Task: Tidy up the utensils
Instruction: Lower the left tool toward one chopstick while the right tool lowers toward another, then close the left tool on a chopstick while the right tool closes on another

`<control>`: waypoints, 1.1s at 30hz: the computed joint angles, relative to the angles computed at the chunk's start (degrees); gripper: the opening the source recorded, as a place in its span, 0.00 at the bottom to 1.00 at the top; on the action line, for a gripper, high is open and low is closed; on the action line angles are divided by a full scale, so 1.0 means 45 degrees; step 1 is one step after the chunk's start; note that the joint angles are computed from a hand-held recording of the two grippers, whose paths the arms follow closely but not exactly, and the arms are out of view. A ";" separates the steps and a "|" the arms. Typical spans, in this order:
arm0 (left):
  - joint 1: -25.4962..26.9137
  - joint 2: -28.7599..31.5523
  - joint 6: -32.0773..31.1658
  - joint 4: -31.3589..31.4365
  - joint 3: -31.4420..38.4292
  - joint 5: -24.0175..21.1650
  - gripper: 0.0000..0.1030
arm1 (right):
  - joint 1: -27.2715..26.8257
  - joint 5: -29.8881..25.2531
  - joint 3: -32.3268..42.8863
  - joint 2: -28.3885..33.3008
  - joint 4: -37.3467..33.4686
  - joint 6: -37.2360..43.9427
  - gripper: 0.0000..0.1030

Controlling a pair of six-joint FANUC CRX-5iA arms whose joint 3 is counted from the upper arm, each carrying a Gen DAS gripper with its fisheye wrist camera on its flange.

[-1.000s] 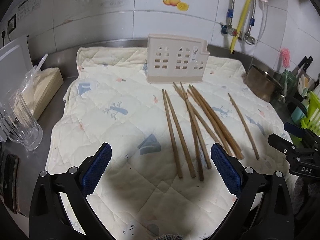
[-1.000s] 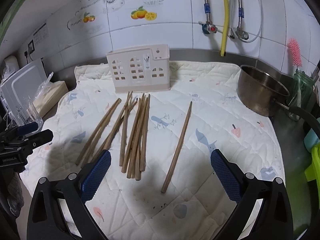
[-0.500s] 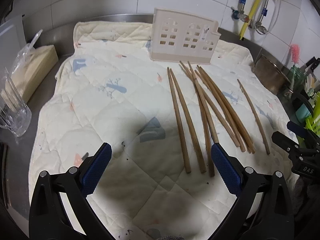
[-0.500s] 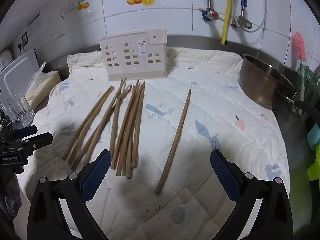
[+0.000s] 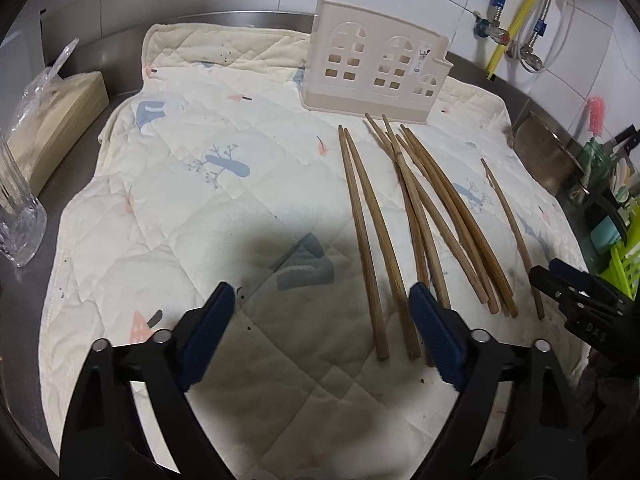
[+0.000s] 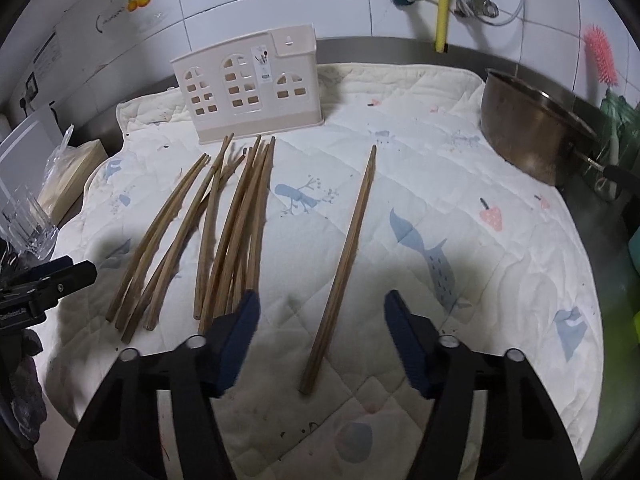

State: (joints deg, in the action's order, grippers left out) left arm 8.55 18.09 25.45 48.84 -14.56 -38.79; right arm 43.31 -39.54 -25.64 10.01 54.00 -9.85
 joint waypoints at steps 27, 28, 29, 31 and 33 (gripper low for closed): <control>-0.0241 0.0858 0.0049 0.0156 0.0769 -0.1443 0.30 | -0.0145 -0.0300 0.0240 0.0480 -0.0371 -0.0191 0.11; -0.0264 0.0893 0.0133 0.0117 0.0806 -0.1403 0.29 | -0.0146 -0.0291 0.0223 0.0474 -0.0341 -0.0219 0.11; -0.0297 0.0945 0.0251 0.0061 0.0872 -0.1375 0.26 | -0.0147 -0.0289 0.0216 0.0476 -0.0321 -0.0226 0.11; -0.0356 0.1037 0.0571 -0.0094 0.0996 -0.1279 0.22 | -0.0152 -0.0297 0.0199 0.0481 -0.0247 -0.0253 0.11; -0.0406 0.1114 0.0735 -0.0165 0.1078 -0.1202 0.19 | -0.0148 -0.0299 0.0165 0.0480 -0.0157 -0.0332 0.11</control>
